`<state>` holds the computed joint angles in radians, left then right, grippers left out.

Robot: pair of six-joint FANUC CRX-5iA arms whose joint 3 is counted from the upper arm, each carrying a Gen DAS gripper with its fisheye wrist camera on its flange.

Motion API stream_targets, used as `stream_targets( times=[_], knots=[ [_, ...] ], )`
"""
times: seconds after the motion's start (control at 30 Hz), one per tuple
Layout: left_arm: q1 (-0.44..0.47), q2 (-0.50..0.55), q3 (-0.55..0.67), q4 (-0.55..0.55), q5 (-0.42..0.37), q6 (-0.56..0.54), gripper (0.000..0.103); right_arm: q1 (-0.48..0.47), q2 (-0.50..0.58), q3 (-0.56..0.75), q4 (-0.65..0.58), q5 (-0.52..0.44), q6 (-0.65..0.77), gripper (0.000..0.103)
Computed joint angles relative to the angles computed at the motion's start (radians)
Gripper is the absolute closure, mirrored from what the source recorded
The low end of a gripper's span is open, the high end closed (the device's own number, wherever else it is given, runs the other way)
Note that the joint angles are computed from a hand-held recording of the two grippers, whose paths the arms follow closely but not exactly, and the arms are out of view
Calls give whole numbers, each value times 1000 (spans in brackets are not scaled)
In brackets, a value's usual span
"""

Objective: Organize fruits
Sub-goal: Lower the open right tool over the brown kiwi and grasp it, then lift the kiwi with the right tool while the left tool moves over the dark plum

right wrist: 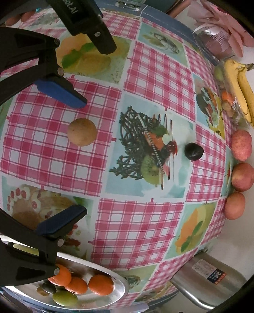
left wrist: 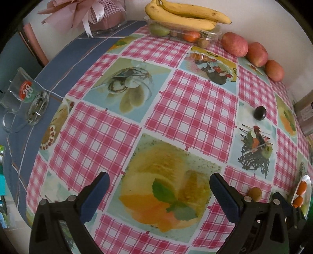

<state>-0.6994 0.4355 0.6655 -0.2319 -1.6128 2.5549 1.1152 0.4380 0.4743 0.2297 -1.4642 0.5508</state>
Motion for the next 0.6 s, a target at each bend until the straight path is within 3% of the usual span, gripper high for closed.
stream_targets(
  times=[0.07, 0.13, 0.2, 0.3, 0.43, 0.6],
  knots=[
    [1, -1, -2, 2, 5, 0, 0, 2, 2, -1, 1, 17, -9, 5],
    [3, -3, -6, 4, 9, 0, 0, 9, 9, 8, 15, 17, -9, 13],
    [3, -4, -6, 4, 10, 0, 0, 16, 8, 10, 28, 19, -5, 32],
    [4, -2, -4, 8, 13, -8, 0, 17, 2, 12, 24, 24, -4, 50],
    [4, -2, -3, 10, 20, -7, 0, 14, -15, 2, 2, 48, -2, 58],
    [6, -4, -6, 15, 29, -2, 0, 4, -40, -16, -32, 84, 4, 76]
  ],
)
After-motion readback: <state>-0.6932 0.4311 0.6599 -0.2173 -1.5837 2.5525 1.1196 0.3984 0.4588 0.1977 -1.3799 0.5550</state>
